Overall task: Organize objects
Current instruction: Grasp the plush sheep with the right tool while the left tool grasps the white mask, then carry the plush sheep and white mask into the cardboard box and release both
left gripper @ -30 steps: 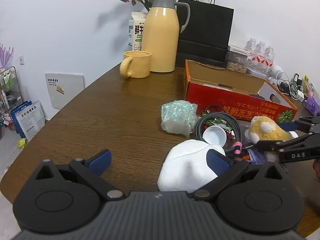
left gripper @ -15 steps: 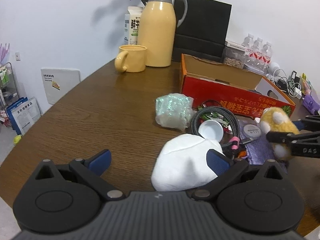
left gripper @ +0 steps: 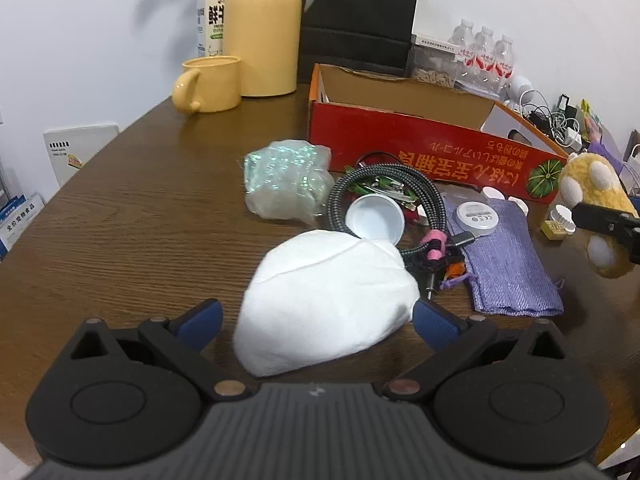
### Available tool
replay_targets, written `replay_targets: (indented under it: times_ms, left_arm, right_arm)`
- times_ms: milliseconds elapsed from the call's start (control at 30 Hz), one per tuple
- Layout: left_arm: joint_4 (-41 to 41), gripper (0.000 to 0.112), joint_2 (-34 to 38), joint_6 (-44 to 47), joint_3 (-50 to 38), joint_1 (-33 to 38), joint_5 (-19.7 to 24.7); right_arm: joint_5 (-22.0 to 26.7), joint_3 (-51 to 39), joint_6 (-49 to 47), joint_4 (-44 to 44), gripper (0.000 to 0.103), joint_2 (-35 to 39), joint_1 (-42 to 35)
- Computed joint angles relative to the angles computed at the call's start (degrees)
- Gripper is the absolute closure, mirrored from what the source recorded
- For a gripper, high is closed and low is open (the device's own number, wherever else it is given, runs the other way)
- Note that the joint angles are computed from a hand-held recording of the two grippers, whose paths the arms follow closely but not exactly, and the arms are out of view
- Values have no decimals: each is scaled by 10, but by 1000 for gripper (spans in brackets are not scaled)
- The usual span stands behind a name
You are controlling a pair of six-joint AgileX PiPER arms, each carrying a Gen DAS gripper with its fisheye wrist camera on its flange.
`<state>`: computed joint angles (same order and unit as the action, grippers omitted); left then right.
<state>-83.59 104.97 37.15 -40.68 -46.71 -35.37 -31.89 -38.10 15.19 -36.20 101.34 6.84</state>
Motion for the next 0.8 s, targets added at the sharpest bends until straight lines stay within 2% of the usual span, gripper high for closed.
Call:
replay_targets:
  times_ms: [200,333,600,700,800]
  left_arm:
    - [-23,9,30,58,-31,-2,-6]
    - [-18,9,39,64,-40,8,-1]
    - [39,9,66,4,-39,2,-36]
    - [51,22,62,-13,-28,-9,-51]
    - [46,26,59,-23,-20,-19,-63]
  right_arm:
    - [-12,6,0,7,54,8,6]
    - [-14,7,0,12,54,11,9]
    - [-21,9,6,12,54,18,10]
    - [-23,11,8,10,54,19,9]
    - [-23,12,7,13,54,19,10]
